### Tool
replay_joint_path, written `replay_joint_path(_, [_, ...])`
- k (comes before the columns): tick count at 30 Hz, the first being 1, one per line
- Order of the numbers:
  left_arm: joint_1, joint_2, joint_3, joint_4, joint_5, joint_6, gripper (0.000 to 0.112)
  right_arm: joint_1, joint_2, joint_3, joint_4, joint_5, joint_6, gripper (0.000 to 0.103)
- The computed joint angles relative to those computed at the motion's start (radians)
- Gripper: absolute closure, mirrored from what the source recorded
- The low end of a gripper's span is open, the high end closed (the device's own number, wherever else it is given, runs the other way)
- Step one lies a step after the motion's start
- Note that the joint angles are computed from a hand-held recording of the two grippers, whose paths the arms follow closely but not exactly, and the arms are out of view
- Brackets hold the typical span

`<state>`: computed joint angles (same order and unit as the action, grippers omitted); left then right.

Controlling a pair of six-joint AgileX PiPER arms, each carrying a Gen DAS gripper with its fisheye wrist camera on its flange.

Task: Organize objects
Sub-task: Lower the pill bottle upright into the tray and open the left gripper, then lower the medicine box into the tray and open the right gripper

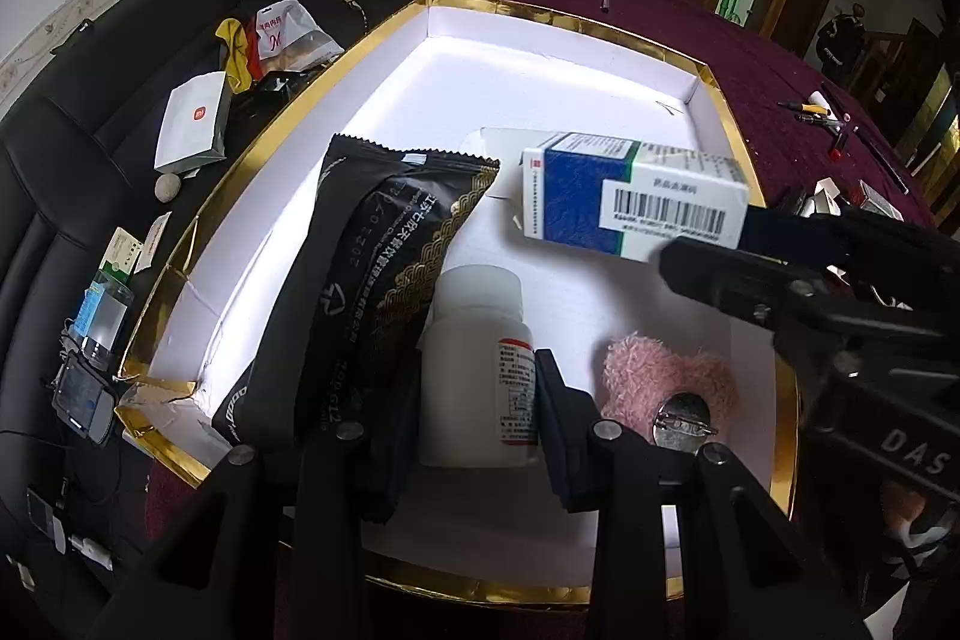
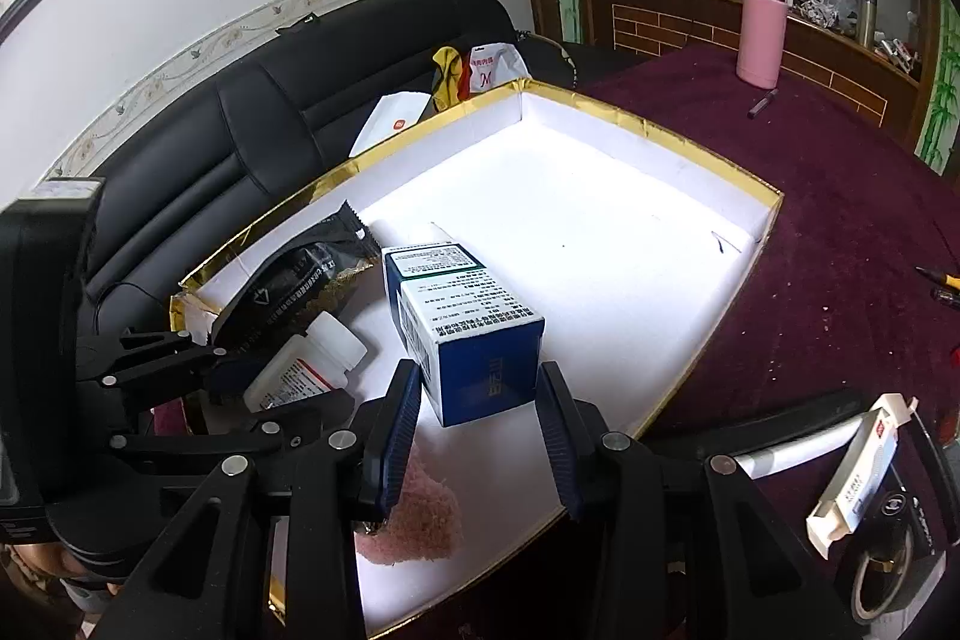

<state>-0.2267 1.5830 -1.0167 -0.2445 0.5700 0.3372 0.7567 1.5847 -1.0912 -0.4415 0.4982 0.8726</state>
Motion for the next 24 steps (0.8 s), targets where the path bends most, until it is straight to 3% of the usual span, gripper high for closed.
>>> replay_joint_path(24, [0.000,-0.006,-0.004,0.024,0.022,-0.025,0.078,-0.012,0.066,-0.028,0.085,-0.015,-0.101,0.060])
